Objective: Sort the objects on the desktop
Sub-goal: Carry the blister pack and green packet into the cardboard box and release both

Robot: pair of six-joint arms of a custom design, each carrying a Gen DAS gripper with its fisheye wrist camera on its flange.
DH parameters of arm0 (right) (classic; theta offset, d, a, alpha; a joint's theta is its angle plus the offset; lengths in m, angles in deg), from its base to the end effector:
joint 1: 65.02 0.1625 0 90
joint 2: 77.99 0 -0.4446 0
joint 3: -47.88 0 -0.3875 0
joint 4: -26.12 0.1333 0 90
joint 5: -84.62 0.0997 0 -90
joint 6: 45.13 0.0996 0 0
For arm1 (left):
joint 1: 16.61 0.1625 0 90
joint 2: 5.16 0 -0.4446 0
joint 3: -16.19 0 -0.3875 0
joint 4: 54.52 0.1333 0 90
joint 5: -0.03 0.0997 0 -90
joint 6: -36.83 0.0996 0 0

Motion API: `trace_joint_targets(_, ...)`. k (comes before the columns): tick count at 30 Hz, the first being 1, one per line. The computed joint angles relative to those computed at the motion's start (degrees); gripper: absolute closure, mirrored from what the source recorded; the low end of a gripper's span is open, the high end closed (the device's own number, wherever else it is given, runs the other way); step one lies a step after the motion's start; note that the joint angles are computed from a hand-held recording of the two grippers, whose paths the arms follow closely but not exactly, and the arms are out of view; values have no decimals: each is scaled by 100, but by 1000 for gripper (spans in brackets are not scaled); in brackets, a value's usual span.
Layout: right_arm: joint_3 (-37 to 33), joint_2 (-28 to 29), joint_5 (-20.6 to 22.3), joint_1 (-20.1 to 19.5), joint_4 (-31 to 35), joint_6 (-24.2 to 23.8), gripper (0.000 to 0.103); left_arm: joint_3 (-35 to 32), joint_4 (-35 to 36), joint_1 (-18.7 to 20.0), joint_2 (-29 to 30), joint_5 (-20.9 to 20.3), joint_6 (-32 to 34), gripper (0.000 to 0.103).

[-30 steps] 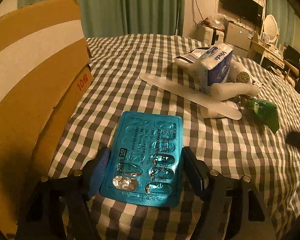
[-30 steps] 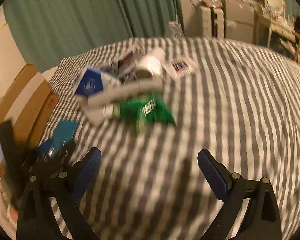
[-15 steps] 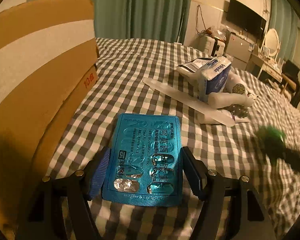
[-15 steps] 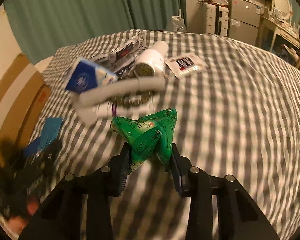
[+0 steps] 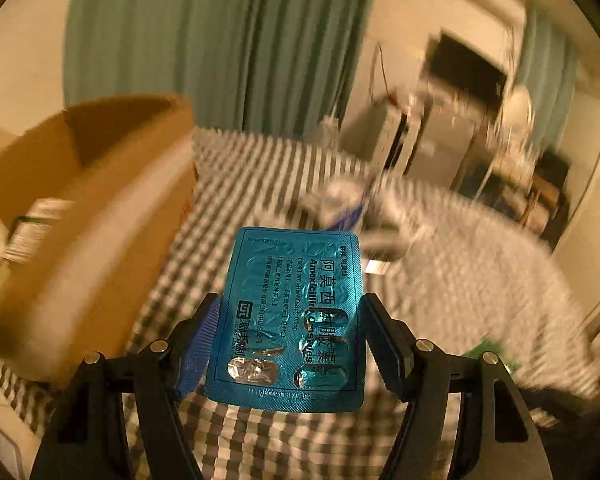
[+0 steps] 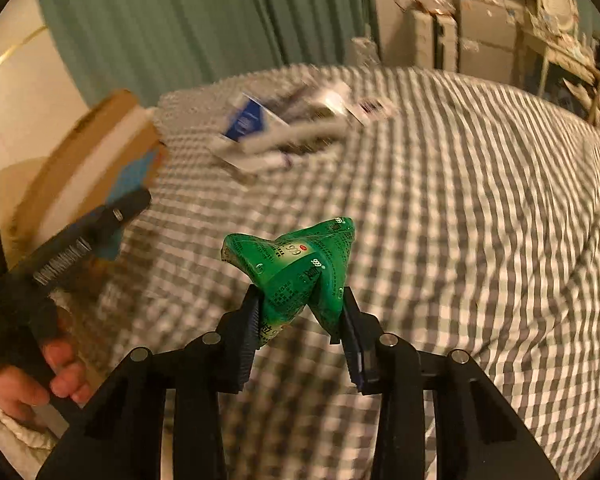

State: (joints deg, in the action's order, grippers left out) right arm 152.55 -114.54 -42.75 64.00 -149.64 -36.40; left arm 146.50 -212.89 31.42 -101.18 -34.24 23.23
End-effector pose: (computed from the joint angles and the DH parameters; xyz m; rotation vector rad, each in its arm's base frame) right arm 0.4473 -0.4363 0.0225 0.5422 -2.5203 0.7177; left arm -0.0989 -0.4323 0.3958 0.1999 2.2935 -1.1763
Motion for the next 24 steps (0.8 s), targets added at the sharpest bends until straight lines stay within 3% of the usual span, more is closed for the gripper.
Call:
trace_joint_targets(4,-698,160,280,368,72,-333,66,-561,1052,-267,-518,249,-435,31)
trace_joint_targets(9,-2043,708,734,720,571,-765,66,-1232,1196,-388,-704,1029,680,31)
trace_joint_targets(13,-3226,1351,1446,755,1090,-826,66,-1800,2114,54,-858,1315,752,31)
trace_joint_targets(17,-4453,2082,1812,760,1931,-731,66,-1864,2093,482,-963,1354,1085,31)
trace_joint_targets(19,-5428,2645,1975,740,2590,-687,65,-1827,1956,711,-968,1382,1180,31)
trace_joint_targets(21,-6173,3055,1914,742,3071,-625,52,-1869,1963,960,-969,1118,1150,29)
trace_joint_targets(22,-6561,3261,1813,745,3311,-543,41,-1863,2062,1023,-991,1027,1103,20)
trace_joint_targets(23,-6709,3348,1643,771,3369,-515,21,-1936,2381,1120,-1003,895,959,4)
trace_joint_targets(24,-6672,3346,1573,787,3216,-574,16,-1933,2461,1165,-1025,829,940,0)
